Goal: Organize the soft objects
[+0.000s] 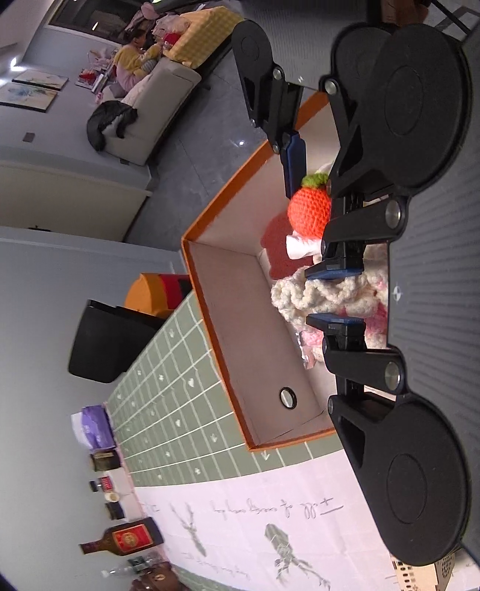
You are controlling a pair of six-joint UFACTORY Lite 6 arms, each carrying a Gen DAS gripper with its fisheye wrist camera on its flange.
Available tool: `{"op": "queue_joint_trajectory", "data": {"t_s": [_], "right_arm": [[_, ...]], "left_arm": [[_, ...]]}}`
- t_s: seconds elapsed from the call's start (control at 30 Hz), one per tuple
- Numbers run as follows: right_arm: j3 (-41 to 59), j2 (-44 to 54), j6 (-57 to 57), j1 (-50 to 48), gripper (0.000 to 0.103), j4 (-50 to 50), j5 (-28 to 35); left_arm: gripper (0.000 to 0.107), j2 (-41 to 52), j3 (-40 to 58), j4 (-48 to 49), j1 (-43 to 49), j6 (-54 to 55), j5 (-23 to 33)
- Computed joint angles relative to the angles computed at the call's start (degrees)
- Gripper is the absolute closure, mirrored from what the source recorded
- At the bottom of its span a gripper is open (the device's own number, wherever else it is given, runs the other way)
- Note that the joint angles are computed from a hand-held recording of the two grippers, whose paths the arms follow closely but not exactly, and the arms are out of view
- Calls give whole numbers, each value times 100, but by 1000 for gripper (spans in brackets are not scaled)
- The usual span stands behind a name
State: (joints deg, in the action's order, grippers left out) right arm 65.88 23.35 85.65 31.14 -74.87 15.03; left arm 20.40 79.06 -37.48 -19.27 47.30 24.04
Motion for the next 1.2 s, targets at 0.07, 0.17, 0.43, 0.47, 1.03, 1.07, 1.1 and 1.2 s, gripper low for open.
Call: {"op": "queue_joint_trajectory", "data": {"t_s": [0.07, 0.17, 0.43, 0.47, 1.03, 1.07, 1.1, 1.2], "right_arm": [[341, 290, -595, -31, 62, 535, 41], [612, 503, -1132, -29, 61, 948, 105], [521, 285, -1190, 106, 52, 977, 454], [484, 212, -1107, 150, 48, 887, 534], [-693, -1362, 702, 2218, 12, -26, 2336], [-717, -1392, 842, 2407, 12, -43, 2468], [-720, -1408, 991, 2610, 11, -60, 2613], [-801, -1451, 1596, 3211, 6, -241, 3096]], "left_arm": [[85, 131, 150, 220, -9, -280, 72], [81, 220, 208, 543, -106, -637, 52], [56, -33, -35, -123, -20, -224, -110], [53, -96, -59, -270, 28, -115, -102], [24, -3499, -2996, -3628, 925, 3754, -306], [24, -3778, -3217, -3706, 1052, 3882, -252], [24, -3987, -3396, -3812, 1164, 4020, -215], [24, -4662, -3932, -4123, 1516, 4360, -105]]}}
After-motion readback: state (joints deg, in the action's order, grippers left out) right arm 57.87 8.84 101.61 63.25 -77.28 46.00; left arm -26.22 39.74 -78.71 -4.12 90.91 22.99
